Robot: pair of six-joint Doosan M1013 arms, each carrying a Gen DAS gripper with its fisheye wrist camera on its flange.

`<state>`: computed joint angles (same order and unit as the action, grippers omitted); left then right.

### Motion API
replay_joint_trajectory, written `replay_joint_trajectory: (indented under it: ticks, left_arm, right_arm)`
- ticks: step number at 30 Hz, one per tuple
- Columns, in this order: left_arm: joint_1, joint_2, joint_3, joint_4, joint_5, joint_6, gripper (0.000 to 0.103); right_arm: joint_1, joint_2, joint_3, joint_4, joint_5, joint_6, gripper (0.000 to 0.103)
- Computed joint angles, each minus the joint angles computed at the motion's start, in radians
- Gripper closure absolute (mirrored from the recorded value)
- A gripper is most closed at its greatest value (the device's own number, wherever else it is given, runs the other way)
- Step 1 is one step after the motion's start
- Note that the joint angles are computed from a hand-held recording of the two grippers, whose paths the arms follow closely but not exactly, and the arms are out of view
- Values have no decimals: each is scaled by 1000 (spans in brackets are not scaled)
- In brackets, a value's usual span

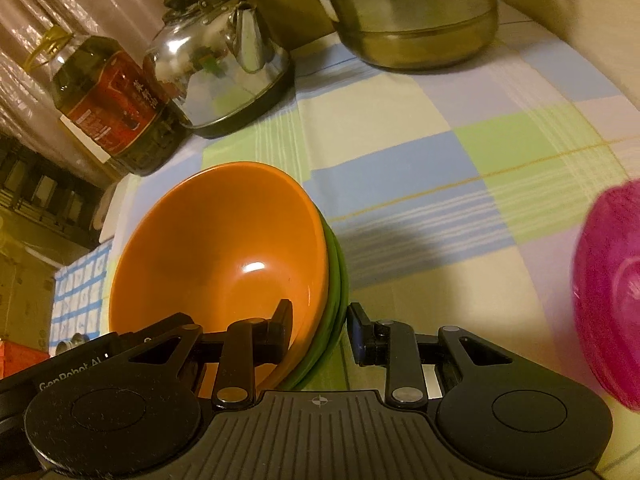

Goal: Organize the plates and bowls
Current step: 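Close both grippers on the bowl stack rim and lift it, then carry the bowl stack over the pink dish stack by the wall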

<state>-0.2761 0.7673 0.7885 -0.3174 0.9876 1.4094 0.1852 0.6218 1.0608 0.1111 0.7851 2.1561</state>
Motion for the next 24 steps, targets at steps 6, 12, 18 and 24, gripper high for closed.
replay_joint_trajectory:
  ticks: [6,12,18,24]
  left_arm:
    - [-18,-65,99,-9,-43,30,71]
    - [-37,-123,192,-37,-75,92,71]
    - [-59,-173,278,-68,-87,156,71]
    - [-80,-211,350,-101,-91,189,71]
  right_arm:
    - [11,-72,102,-58,-47,51,74]
    - [22,-152,218,-140,-92,148,74]
    - [29,-232,336,-236,-130,253,74]
    - [37,-299,438,-315,-136,351,74]
